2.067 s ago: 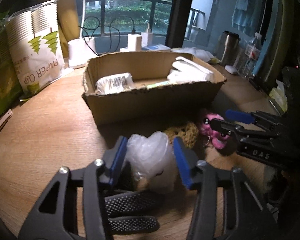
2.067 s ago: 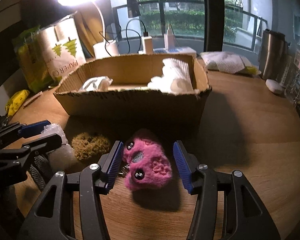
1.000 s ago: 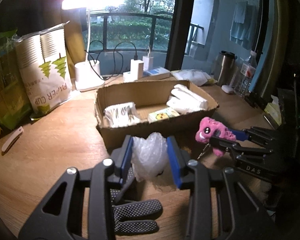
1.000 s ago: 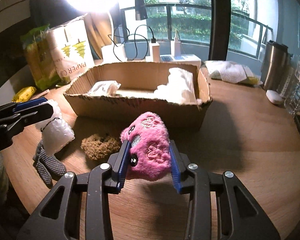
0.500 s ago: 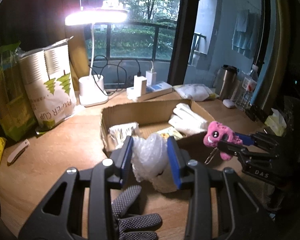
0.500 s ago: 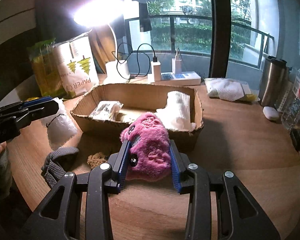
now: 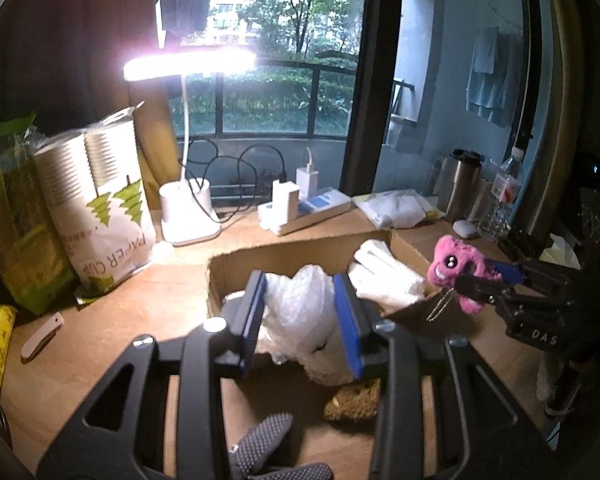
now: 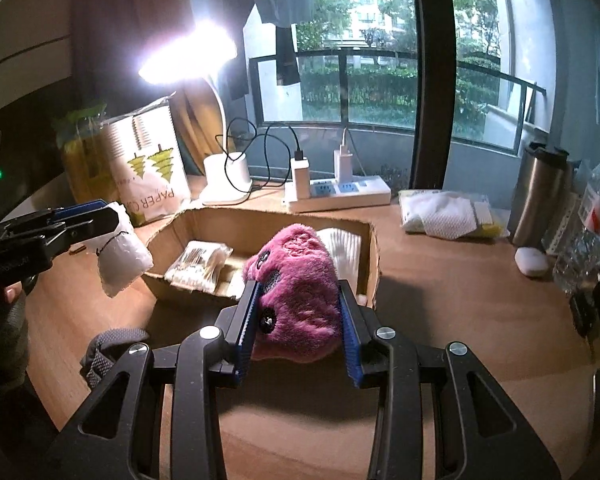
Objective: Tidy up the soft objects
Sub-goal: 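Carry the plush toy and plastic bag into the box while both grippers release them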
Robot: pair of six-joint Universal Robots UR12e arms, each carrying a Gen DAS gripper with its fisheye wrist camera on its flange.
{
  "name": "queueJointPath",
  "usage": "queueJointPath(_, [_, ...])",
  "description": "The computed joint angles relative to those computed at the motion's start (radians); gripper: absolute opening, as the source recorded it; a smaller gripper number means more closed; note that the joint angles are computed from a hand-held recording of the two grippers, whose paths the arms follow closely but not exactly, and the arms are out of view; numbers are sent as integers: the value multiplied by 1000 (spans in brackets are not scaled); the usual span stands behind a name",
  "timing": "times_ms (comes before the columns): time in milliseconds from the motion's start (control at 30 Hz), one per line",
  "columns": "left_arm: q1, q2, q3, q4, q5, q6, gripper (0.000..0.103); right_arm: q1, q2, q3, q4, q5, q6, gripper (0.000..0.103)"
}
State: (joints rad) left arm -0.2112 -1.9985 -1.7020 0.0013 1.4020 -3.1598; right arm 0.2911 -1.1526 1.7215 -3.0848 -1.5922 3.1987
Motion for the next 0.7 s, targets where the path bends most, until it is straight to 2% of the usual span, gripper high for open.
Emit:
queueJointPath(500, [3, -49, 70, 26, -7, -10, 36, -2, 45, -79, 12, 8, -50, 39])
queueJointPath(700, [5, -76, 98, 3, -17, -19, 36, -7, 66, -109, 32, 13, -59, 39])
